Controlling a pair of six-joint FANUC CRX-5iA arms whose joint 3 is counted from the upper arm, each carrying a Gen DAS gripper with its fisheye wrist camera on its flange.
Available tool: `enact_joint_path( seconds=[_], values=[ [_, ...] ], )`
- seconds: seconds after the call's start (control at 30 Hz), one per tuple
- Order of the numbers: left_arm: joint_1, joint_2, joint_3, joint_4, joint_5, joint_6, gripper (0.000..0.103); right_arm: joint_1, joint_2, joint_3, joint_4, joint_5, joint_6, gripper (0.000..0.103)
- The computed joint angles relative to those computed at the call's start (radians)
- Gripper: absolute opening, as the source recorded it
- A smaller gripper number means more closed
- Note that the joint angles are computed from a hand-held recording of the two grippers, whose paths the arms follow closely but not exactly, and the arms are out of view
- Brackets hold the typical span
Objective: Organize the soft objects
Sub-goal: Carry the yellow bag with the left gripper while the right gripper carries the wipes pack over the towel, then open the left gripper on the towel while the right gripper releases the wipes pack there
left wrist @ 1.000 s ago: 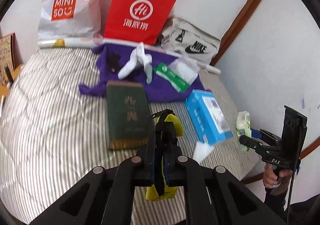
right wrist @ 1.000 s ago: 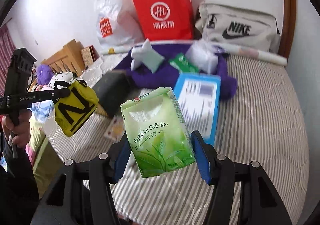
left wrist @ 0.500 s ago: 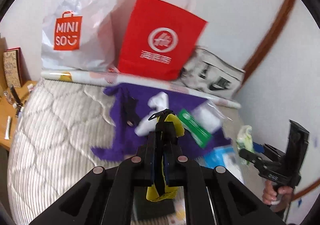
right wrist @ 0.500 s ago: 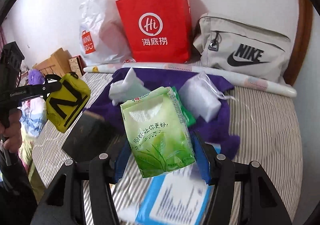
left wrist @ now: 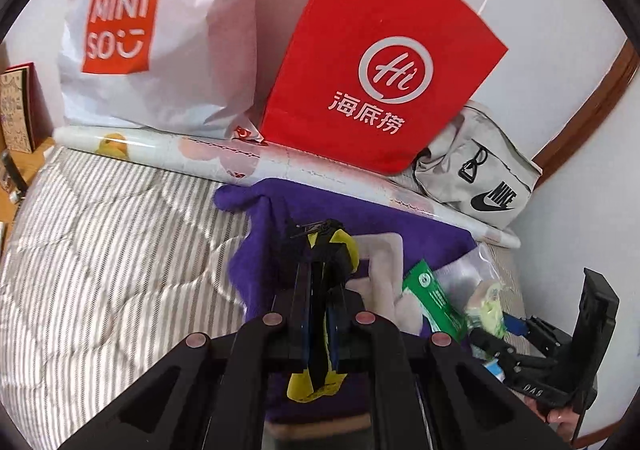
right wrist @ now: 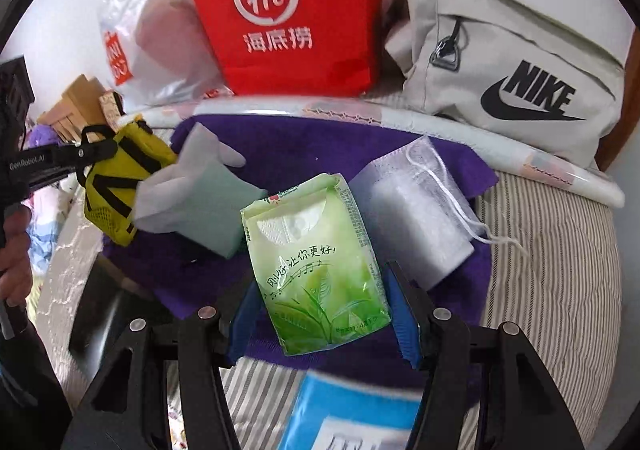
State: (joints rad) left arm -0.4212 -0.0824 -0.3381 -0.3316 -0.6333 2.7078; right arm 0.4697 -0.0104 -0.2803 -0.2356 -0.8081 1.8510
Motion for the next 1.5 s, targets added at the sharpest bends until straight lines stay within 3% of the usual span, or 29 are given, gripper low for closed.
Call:
enact_joint_path(
  seconds=[0.23,0.47,0.53,0.6,0.67,0.97,1.1,1.23,1.5],
  values=[
    [0.069,0.063,-0.04,0.177,0.09,-0.178,0.007,0.023,0.075,0.047,0.019,-0.036,0.0,0.058],
    [0.099,0.098,-0.062,0.302,0.104,-0.312,0.008,0.042,0.12,0.064,0.058,-0.045,-0.039,0.06],
    [0.104,0.101,-0.06,0.321,0.099,-0.334,0.017,0.047,0.128,0.065,0.075,-0.046,-0.059,0.063],
    [0.105,0.106,-0.048,0.327,0.079,-0.344,0.04,0.052,0.135,0.07,0.088,-0.045,-0.077,0.072],
    [0.093,0.1,-0.033,0.283,0.069,-0.31,0.049,0.053,0.13,0.066,0.094,-0.037,-0.085,0.072],
    [0.005,0.066,0.045,0.104,-0.051,-0.168,0.049,0.033,0.045,0.031,0.06,-0.019,-0.082,0.072],
    [-0.084,0.028,0.057,-0.02,-0.082,-0.029,0.049,0.018,-0.06,-0.031,0.032,-0.017,-0.057,0.072],
    [-0.239,0.004,0.101,-0.205,-0.192,0.16,0.049,-0.006,-0.182,-0.099,-0.005,-0.035,-0.039,0.072],
    [-0.428,-0.005,0.12,-0.218,-0.338,0.261,0.049,0.019,-0.447,-0.283,0.014,-0.058,-0.043,0.072]
  ],
)
